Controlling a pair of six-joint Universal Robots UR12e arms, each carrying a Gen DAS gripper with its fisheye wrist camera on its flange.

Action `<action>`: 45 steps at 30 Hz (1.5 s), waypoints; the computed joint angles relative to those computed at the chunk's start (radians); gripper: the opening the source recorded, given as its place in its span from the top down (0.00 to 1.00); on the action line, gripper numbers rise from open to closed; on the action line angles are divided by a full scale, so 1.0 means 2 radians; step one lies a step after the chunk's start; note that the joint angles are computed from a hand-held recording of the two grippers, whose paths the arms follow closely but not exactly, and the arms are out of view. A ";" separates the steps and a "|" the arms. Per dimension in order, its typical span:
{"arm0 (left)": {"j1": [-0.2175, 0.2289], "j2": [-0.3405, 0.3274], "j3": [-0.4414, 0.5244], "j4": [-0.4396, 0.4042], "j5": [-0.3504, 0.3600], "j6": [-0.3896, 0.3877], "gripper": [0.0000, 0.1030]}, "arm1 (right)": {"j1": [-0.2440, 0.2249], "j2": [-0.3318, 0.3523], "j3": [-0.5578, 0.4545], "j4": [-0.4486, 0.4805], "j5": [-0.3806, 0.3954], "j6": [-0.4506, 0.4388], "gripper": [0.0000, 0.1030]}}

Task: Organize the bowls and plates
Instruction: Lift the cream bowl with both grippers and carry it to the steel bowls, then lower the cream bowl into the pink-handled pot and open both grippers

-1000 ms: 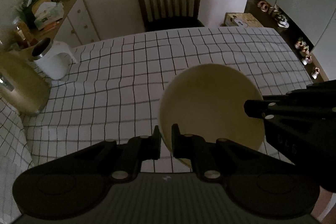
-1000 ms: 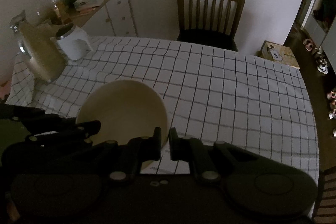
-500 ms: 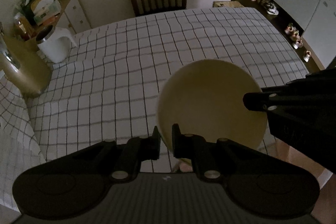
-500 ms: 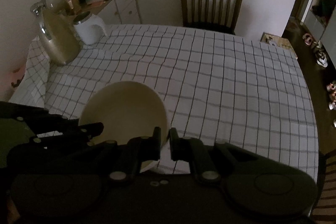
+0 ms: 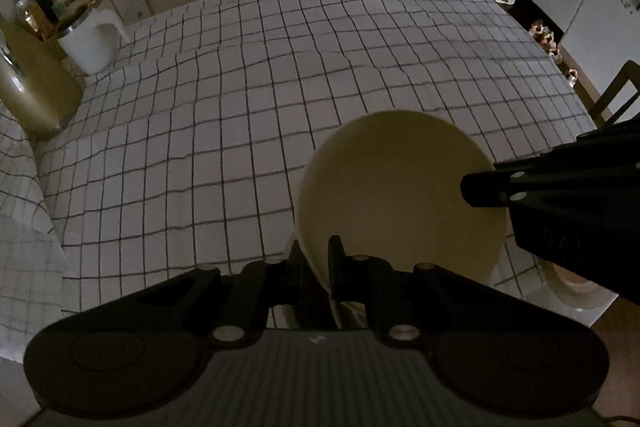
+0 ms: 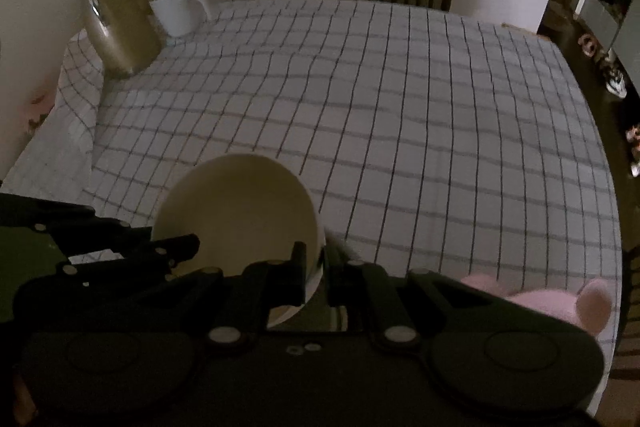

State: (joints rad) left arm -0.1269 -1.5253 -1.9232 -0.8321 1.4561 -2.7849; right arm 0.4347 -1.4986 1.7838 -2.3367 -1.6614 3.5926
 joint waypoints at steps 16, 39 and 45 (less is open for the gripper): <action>-0.006 0.017 -0.049 0.036 0.012 0.012 0.90 | 0.013 -0.009 0.028 0.006 0.000 0.004 0.91; -0.013 0.011 -0.067 0.067 0.029 0.019 0.90 | 0.017 -0.004 0.039 0.004 -0.005 -0.014 0.90; -0.012 0.009 -0.065 0.063 0.028 0.022 0.90 | 0.016 -0.004 0.042 -0.004 -0.002 -0.016 0.85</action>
State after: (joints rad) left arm -0.1514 -1.5064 -2.0539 -0.7064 1.5125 -2.7417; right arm 0.4667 -1.5069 1.8677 -2.3442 -1.6648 3.5614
